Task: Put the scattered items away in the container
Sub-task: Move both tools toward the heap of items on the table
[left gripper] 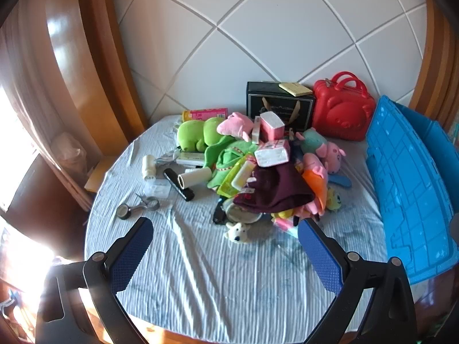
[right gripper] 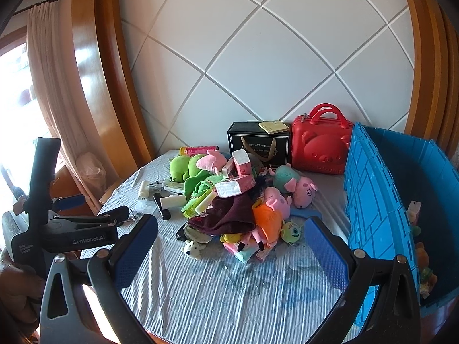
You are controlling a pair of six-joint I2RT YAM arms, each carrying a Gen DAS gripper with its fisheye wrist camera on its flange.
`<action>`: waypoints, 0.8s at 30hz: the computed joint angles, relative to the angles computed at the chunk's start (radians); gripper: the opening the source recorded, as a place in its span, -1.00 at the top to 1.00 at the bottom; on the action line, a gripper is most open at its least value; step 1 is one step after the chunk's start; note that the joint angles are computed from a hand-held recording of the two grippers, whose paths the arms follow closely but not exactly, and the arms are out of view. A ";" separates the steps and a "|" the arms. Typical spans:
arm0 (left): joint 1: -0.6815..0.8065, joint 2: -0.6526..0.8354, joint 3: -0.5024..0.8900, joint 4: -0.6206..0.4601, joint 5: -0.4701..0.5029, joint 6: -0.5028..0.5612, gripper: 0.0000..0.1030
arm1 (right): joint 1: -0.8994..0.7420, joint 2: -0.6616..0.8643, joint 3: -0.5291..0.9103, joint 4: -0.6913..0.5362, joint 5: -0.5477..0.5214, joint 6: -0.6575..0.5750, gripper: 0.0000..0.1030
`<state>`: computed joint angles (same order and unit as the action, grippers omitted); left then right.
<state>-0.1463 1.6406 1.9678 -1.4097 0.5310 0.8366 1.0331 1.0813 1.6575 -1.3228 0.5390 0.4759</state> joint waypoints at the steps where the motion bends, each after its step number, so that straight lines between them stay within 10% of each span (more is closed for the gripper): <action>1: -0.016 -0.010 -0.013 0.013 -0.016 -0.025 -0.98 | -0.046 -0.006 -0.005 0.019 -0.040 -0.042 -1.00; 15: -0.196 -0.085 -0.124 0.136 -0.143 -0.319 -0.98 | -0.652 0.055 0.000 0.143 -0.628 -0.488 -1.00; 24: -0.192 -0.008 -0.127 0.154 -0.134 -0.328 -0.98 | -0.692 0.084 -0.092 0.229 -0.654 -0.507 -1.00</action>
